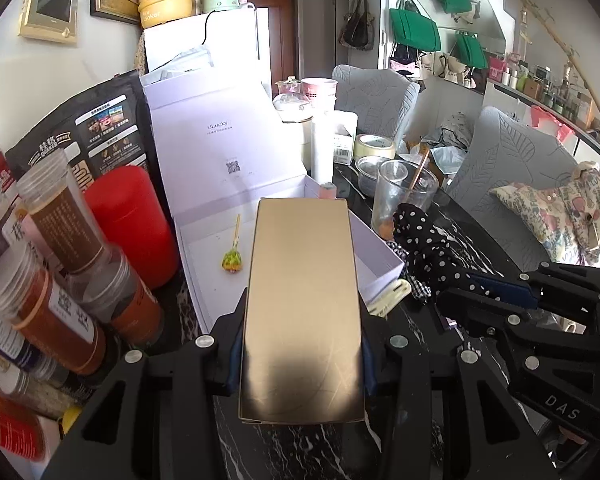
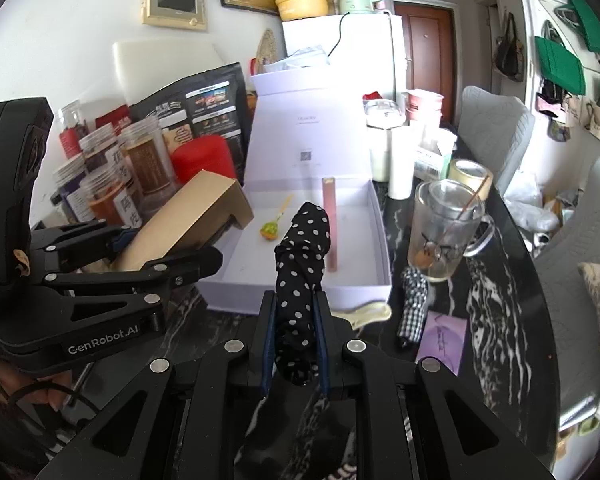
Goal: Organize rigid objects
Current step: 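Carry the gold box and polka-dot scrunchie over the white box with both tools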
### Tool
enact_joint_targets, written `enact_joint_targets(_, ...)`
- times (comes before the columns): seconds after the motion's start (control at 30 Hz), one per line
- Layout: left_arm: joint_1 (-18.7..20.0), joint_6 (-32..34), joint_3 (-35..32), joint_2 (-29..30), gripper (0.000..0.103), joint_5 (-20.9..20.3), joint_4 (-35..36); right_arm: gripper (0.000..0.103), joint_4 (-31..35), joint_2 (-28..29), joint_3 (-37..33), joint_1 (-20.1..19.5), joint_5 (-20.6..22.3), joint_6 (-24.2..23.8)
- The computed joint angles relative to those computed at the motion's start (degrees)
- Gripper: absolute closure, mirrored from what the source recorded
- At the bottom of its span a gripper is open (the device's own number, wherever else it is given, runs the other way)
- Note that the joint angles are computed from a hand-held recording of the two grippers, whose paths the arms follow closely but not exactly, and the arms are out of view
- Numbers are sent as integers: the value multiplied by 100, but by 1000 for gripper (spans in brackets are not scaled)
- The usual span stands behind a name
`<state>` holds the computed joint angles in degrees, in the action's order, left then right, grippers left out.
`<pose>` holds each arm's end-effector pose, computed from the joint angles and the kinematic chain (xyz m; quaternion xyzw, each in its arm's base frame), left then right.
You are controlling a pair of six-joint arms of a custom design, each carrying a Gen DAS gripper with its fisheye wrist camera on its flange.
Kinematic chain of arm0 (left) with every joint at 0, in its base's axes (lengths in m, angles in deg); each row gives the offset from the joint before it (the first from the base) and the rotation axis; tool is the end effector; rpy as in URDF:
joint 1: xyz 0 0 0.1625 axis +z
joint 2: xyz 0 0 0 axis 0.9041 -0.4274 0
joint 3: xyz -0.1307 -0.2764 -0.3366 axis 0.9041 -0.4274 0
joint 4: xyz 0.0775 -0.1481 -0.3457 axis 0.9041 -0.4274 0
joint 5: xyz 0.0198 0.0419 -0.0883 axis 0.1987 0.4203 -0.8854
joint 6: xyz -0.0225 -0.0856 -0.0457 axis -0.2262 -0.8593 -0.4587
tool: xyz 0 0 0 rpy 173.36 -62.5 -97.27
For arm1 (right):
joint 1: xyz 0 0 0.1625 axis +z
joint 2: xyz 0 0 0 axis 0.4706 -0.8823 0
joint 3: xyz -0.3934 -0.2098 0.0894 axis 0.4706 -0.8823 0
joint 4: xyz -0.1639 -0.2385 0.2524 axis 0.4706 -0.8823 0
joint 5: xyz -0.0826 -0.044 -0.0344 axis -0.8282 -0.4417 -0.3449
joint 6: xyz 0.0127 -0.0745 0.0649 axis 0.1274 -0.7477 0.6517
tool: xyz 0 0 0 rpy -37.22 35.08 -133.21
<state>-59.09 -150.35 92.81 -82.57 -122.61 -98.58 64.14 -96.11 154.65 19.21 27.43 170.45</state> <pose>-0.4428 -0.2518 -0.0429 0.2230 0.8613 -0.3289 0.3168 -0.0080 -0.2519 0.3735 0.3274 -0.8778 0.2897 0.1957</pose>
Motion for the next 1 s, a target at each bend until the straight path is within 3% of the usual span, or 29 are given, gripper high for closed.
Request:
enact_joint_targets(0.17,276,266,-145,51,59,158,-116,86,-284,428,-352,696,460,590)
enact_joint_targets(0.4,587,598,-343,123,59,322,-244,86,-500,928,-769,1294,874,1041)
enact_joint_targets(1.0,1196,1188,-668,189,59,648,-397,86,-727,1727,-1533,2138,1480,1543)
